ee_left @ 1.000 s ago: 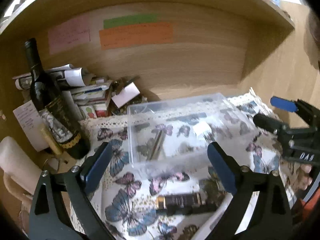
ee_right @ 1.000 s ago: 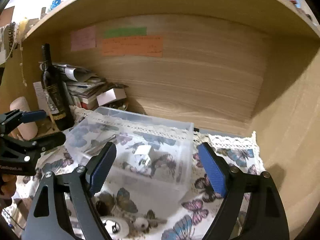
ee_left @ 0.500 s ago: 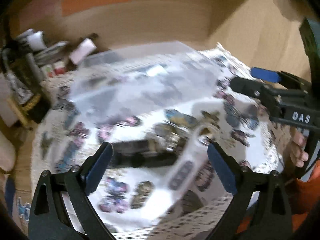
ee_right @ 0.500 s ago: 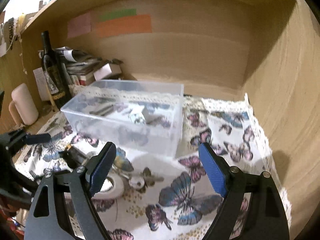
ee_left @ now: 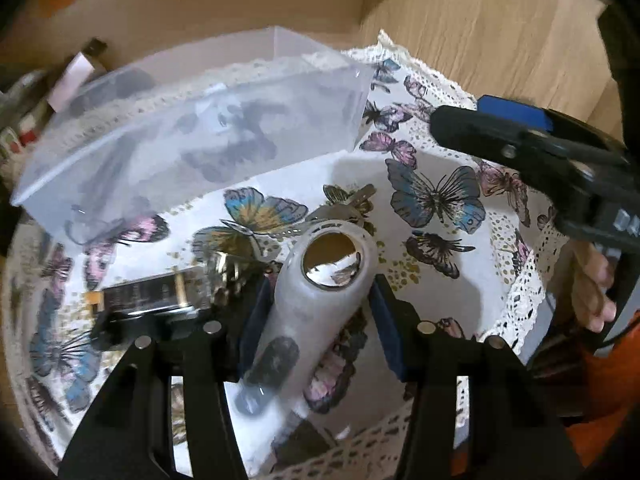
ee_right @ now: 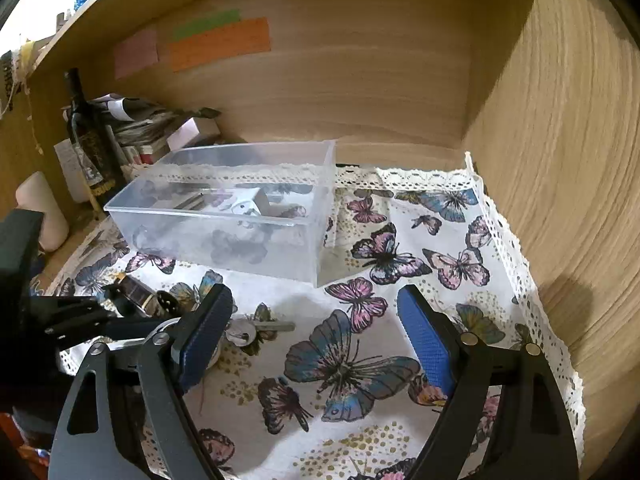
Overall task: Organize rigid objects
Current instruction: 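Release the tube into the box, then grasp the white handheld device with the left gripper, then grasp the keys with the right gripper while the left gripper holds the white device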
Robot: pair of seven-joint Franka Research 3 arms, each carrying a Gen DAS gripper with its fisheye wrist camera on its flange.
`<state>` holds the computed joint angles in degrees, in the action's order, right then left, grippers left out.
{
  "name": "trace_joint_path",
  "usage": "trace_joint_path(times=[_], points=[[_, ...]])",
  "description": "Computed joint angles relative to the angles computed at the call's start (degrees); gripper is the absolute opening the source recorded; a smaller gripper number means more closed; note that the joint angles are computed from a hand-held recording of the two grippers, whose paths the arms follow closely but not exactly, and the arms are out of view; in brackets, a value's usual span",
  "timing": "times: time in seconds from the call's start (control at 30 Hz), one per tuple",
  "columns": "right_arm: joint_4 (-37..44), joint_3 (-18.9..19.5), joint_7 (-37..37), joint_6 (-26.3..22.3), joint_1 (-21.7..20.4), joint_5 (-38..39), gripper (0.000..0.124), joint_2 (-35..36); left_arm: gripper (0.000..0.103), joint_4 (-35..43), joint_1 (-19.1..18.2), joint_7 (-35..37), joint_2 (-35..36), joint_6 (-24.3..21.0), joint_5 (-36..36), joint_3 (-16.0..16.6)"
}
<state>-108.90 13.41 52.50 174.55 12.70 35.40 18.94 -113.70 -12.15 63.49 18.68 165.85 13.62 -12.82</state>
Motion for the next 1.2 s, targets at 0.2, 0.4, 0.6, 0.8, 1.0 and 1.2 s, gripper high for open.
trace_joint_path(times=[0.2,0.4,0.6,0.8,1.0,1.2], points=[[0.68,-1.25,1.26,-1.59,0.84,-1.57,0.083,0.85,0.039,0.64,-1.27,-1.21,0.69,0.98,2.96,1.55],[3.12,-1.96,1.75,-7.03,1.40,-3.58,0.083,2.72,0.039,-2.98,-2.12,-6.38,-2.58,4.52,6.47,4.26],[6.25,-4.52,4.46,-12.10,4.45,-9.50,0.083,5.14,0.039,-7.74,-3.25,-14.92,-7.04,9.19,13.03,8.40],[10.52,-6.83,8.63,-16.76,7.46,-15.58,0.083,8.14,0.039,-10.73,-4.07,-27.28,-10.61,12.07,25.21,12.06],[14.65,-8.59,13.04,-20.22,9.31,-21.49,0.084,11.01,0.039,-11.35,-2.34,-37.28,-12.17,13.86,35.22,12.43],[14.01,-7.58,13.20,-18.43,8.37,-21.19,0.059,10.87,0.039,-9.90,-1.41,-51.12,-12.78,15.36,49.22,13.16]])
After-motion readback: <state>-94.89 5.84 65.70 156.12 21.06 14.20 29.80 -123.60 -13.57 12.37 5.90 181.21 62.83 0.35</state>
